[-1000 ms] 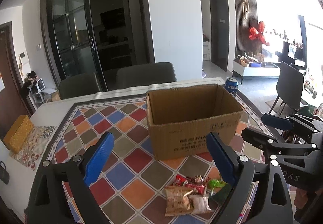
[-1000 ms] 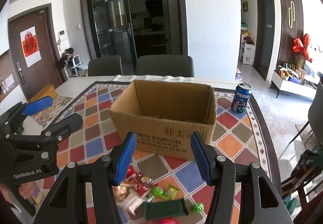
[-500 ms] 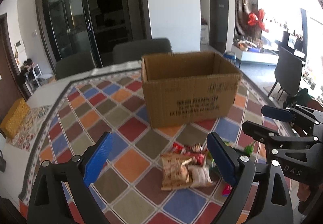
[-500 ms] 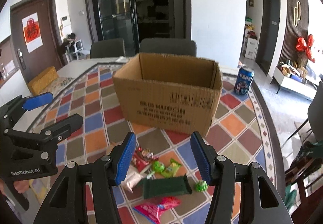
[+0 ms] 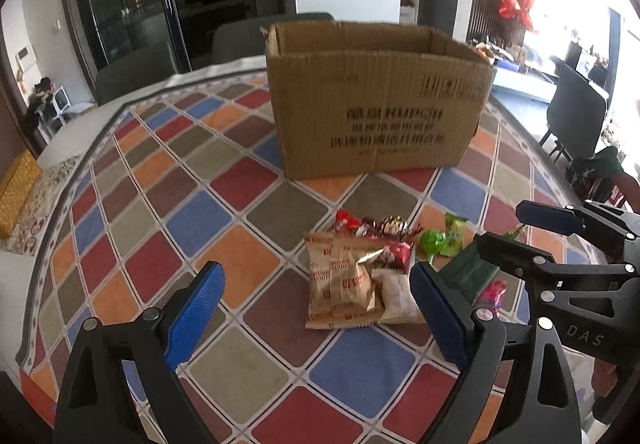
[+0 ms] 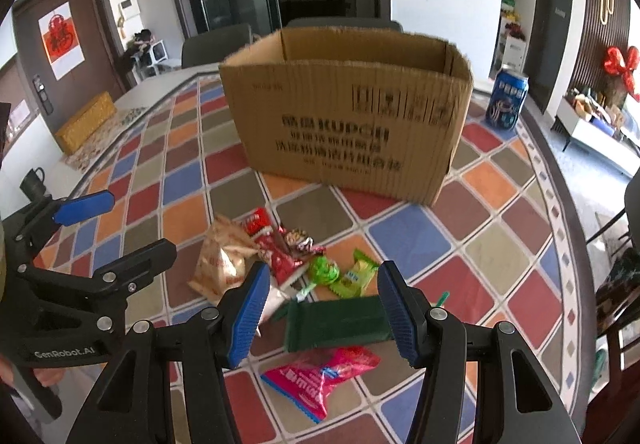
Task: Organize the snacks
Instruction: 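Move both open tools back toward the remaining snack pile, then grasp the Fortune Biscuits pack with the left gripper while the right grasps a green lollipop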
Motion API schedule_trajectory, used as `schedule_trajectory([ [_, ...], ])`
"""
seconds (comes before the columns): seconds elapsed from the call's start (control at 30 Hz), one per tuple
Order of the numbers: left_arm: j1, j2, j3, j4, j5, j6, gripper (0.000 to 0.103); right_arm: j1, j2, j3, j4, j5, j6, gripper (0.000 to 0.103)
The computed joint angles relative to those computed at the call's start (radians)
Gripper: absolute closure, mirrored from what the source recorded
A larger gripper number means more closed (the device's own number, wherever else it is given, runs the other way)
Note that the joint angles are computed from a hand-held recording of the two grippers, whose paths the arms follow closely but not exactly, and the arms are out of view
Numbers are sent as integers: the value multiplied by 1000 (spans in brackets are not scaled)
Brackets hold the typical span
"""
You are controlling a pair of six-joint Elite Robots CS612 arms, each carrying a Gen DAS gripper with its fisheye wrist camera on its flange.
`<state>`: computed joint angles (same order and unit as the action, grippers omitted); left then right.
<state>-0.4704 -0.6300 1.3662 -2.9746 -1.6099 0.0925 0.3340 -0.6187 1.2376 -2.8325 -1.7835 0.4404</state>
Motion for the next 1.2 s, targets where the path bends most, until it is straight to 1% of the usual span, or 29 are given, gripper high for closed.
schedule_trajectory([
  [0.2, 0, 24, -31, 57, -2, 5, 9, -9, 18, -17, 45, 41, 20, 46],
  [0.43, 3, 52, -71, 113, -10, 8, 10, -16, 37, -42, 86, 60, 25, 47],
  [0.57, 4, 67, -95, 141, -15, 6, 12, -20, 49, -59, 106, 75, 23, 51],
  [0.63, 4, 73, -105, 151, -19, 3, 13, -22, 55, -66, 114, 84, 21, 52],
  [0.7, 5, 81, -118, 163, -24, 2, 14, -24, 61, -76, 122, 93, 20, 56],
  [0.77, 7, 88, -131, 173, -31, -1, 15, -26, 67, -86, 131, 99, 19, 59],
  [0.83, 8, 94, -140, 183, -35, -4, 17, -27, 74, -96, 141, 103, 17, 59],
  [0.97, 10, 108, -165, 208, -48, -7, 20, -30, 85, -115, 159, 115, 12, 64],
  [1.07, 11, 117, -180, 223, -56, -7, 24, -32, 92, -126, 168, 128, 14, 64],
  [1.2, 14, 127, -198, 244, -76, -7, 34, -35, 103, -142, 180, 139, 11, 67],
])
